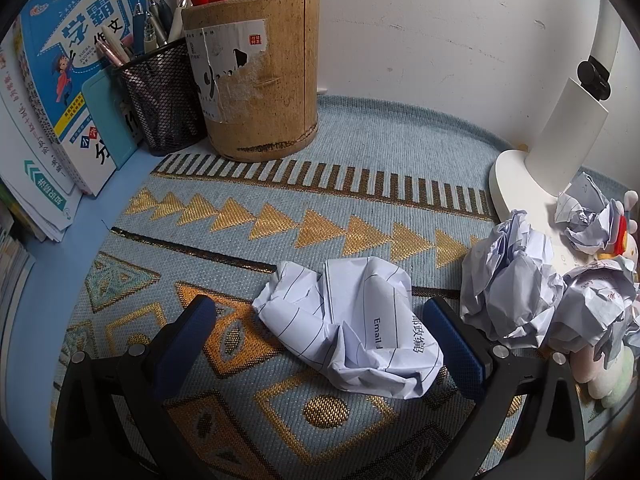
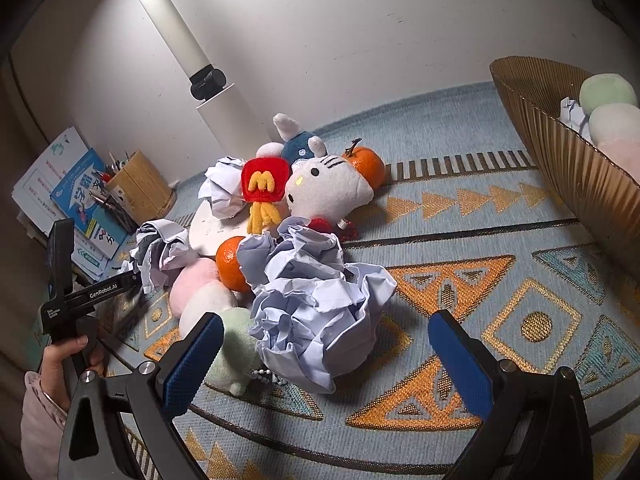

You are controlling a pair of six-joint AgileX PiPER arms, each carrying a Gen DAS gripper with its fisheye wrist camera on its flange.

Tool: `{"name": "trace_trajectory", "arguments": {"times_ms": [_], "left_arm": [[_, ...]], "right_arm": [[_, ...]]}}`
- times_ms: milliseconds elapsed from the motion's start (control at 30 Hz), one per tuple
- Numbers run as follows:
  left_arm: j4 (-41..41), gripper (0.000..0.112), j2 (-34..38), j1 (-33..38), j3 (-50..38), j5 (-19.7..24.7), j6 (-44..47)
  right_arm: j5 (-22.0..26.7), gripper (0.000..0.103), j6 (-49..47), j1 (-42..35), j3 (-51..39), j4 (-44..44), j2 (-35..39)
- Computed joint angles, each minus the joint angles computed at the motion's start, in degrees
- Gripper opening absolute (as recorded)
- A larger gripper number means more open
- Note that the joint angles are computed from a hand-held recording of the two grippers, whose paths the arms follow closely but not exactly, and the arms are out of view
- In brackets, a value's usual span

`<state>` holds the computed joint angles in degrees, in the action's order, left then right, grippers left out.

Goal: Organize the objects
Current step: 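Grasp a white paper ball with the left gripper while the right grasps a paper ball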

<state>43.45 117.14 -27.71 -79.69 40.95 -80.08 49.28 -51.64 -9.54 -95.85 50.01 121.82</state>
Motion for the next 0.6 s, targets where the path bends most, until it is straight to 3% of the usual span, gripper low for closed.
{"name": "trace_trajectory", "arguments": {"times_ms": [167,333,367,433,467,533,567,600], "left_arm": [[0.0,0.103,0.0,0.1,0.0,0.0,0.1],[0.0,0.103,0.0,0.1,0.0,0.0,0.1],[0.0,0.103,0.0,0.1,0.0,0.0,0.1],[0.1,0.103,-0.1,0.1,0.1,-0.1,0.0],[0.2,0.100,-0.2,0.1,0.3,-0.5,-0.1],[4.4,0.064,-1.8,-1.1,2.5,-1.8,-3.6],[7.2,0.052,-2.8,-1.6,3.9,-2.8,-5.8],[10.3,0.052,-3.7,-2.2,5.3,-3.6,-8.7]], "right_arm": [[-2.0,0.099,0.7,0.6,0.6,-2.1,-0.6],[-1.0,0.092,0.0,-0.8,0.5,0.4,-0.2],[-1.1,0.088,0.1,-1.0,0.5,0.6,-0.2],[-1.2,0.067,0.1,-1.4,0.9,1.6,-0.4],[1.7,0.047,-2.4,-2.5,0.1,4.6,0.5],[2.6,0.046,-2.8,-2.7,-0.1,5.3,0.6],[2.4,0.046,-3.3,-2.9,0.4,5.8,0.3],[1.8,0.046,-4.3,-3.1,1.4,6.8,-0.3]]}}
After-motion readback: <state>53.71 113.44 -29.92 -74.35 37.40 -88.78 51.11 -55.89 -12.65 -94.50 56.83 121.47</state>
